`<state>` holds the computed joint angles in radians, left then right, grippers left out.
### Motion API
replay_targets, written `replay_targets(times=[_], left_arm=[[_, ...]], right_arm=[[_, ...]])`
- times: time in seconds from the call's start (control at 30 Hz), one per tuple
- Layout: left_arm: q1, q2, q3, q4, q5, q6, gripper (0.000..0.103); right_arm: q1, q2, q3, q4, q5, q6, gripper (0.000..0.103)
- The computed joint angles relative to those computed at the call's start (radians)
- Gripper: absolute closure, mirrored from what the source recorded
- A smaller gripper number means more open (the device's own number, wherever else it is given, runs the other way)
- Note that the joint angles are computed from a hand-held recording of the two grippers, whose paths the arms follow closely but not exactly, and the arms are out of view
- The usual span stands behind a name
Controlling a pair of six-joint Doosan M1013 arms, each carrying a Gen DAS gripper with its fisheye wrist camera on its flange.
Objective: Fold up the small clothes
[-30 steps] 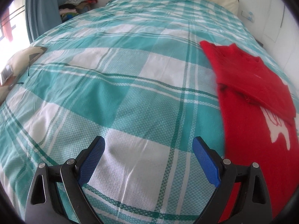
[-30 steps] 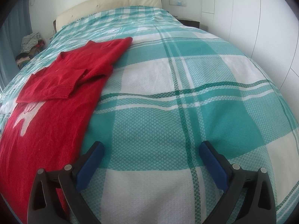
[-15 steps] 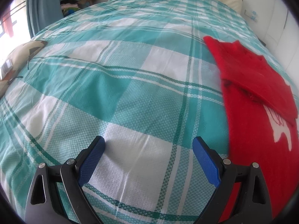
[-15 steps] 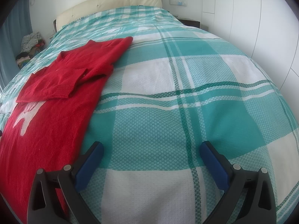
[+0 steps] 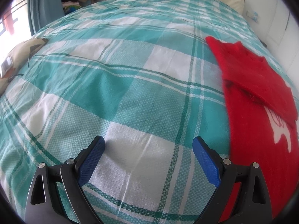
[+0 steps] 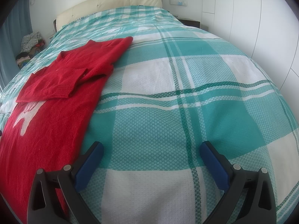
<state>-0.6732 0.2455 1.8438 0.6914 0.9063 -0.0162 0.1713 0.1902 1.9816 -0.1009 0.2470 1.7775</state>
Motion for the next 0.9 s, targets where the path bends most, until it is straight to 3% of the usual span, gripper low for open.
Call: replay_targets(times=[0.9], left_arm=[[0.001,0.006,-0.005,-0.014,0.011,0.021,0.006]], right_arm=[[0.001,0.000,0.000,-0.005,0.000,0.004,0.001]])
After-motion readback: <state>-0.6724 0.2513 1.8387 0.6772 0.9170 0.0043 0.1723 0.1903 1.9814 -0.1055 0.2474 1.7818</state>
